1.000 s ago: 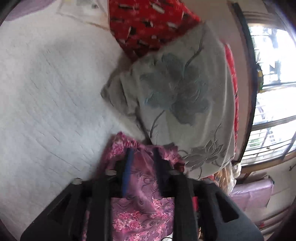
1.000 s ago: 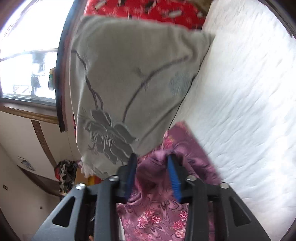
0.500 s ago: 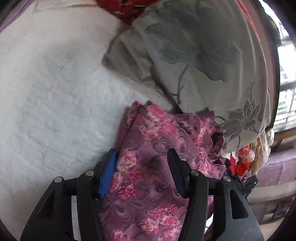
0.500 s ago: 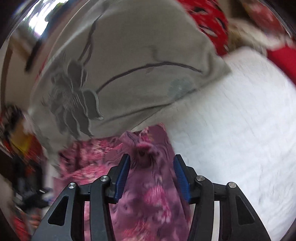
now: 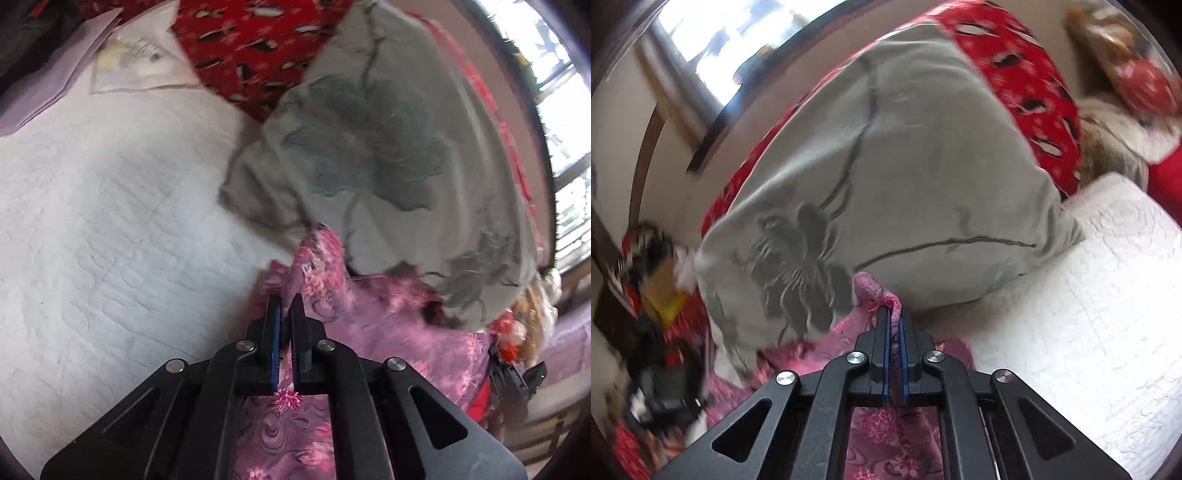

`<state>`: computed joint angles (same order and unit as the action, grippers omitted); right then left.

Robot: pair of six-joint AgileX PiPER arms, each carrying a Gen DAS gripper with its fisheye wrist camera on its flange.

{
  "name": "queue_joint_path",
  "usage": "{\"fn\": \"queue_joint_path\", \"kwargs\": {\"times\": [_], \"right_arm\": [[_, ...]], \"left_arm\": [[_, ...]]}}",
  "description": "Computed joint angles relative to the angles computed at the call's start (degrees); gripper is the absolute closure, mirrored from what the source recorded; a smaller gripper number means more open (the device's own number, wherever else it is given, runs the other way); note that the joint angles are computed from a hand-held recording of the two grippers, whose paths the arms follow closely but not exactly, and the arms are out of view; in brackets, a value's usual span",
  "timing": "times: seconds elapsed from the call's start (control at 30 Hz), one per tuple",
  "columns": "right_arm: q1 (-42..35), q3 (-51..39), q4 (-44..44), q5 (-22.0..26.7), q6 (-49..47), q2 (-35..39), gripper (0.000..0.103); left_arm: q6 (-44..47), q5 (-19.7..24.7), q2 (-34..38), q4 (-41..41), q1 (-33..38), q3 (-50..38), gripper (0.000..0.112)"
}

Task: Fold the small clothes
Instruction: 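Release the shirt edge with both tools and lay it flat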

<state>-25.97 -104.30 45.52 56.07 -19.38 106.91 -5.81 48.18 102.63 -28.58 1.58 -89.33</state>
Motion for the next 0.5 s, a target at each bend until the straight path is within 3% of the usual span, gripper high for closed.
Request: {"fn": "queue_joint_path", "kwargs": {"times": [0.17, 0.23, 0.27, 0.37, 0.43, 0.5], "right_arm": [[2.1, 0.7, -8.8, -0.7, 9.2, 5.0, 0.099], [2.8, -0.2, -12.9, 2.0, 13.1, 7.5, 0.098], [2.8, 1.4, -12.8, 0.9, 12.9, 6.3, 0.092], [2.8, 8.5, -10.7, -3.5, 7.2, -1.3, 0.092], [1.4, 14.5, -1.7, -4.3, -2.4, -6.2, 0.089], [1.0, 18.7, 3.1, -3.1, -7.3, -8.6, 0.078]], "left_arm": [[-6.0, 3.0, 5.9, 6.5, -2.1, -3.8, 0.109], [-4.2, 3.0, 3.8, 4.1, -1.4, -2.5, 0.109], [-3.1, 2.7, 2.3, 3.2, -1.3, -1.5, 0.109], [1.2, -0.7, -6.2, 1.2, -3.0, 5.2, 0.109], [3.4, -2.9, -9.6, -0.7, -5.0, 9.0, 0.101], [0.9, -4.3, -9.7, 3.5, -9.5, 10.6, 0.089]]}}
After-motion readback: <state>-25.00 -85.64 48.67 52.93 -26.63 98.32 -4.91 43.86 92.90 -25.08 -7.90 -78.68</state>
